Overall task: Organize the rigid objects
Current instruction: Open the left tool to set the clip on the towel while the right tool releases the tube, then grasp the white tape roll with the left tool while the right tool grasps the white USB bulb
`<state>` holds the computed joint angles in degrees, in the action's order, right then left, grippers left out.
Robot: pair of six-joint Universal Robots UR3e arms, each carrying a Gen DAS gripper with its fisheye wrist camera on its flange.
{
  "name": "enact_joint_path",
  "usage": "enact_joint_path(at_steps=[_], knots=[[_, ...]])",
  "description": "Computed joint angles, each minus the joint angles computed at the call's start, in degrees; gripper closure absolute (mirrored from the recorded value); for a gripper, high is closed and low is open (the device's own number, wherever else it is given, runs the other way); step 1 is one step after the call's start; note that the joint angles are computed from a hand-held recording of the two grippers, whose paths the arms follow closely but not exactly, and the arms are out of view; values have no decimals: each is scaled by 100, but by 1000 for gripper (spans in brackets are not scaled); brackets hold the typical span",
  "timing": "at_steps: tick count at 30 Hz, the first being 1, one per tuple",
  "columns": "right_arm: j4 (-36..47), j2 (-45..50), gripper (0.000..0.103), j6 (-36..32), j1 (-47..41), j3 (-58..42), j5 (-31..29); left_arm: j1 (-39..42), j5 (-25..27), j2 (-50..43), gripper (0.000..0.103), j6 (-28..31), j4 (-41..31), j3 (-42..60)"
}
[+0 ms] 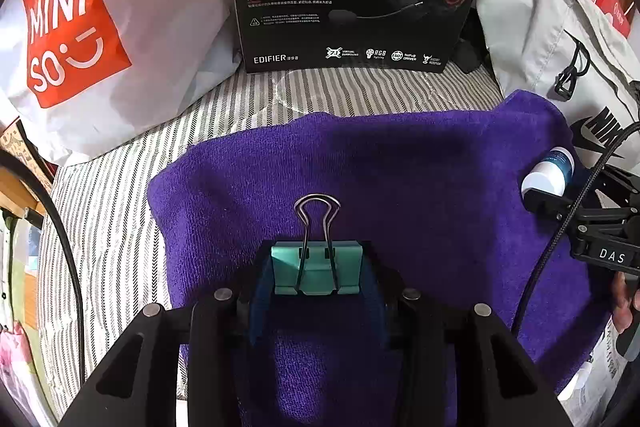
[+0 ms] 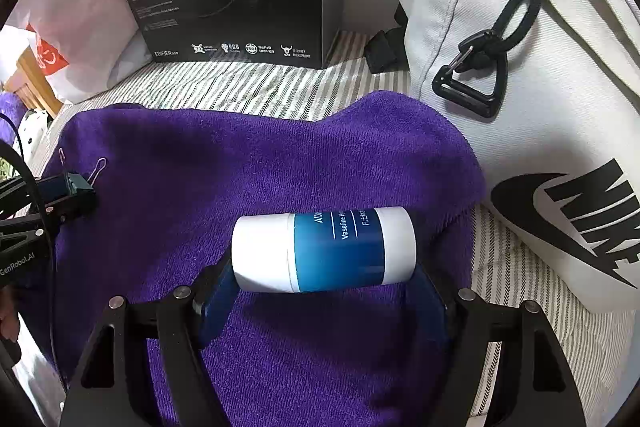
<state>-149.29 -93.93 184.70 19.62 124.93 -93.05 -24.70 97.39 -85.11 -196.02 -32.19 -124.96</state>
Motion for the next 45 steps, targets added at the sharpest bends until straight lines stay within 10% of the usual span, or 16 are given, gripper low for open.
enact_joint_path(at_steps=[8, 24, 37, 45], knots=[[250, 147, 23, -176, 23, -187, 24, -245, 114, -232, 43, -33, 41, 118], [1521, -2538, 23, -173, -229, 1027, 161, -1161, 683, 1282, 42, -978, -1361, 20], [4754, -6393, 23, 1081, 549, 1165, 116, -3882, 1585, 1912, 42, -3501, -2156, -67], [4537, -6305, 23, 2304, 1905, 1419, -514, -4172, 1384, 1326, 42, -3794, -1579, -276]])
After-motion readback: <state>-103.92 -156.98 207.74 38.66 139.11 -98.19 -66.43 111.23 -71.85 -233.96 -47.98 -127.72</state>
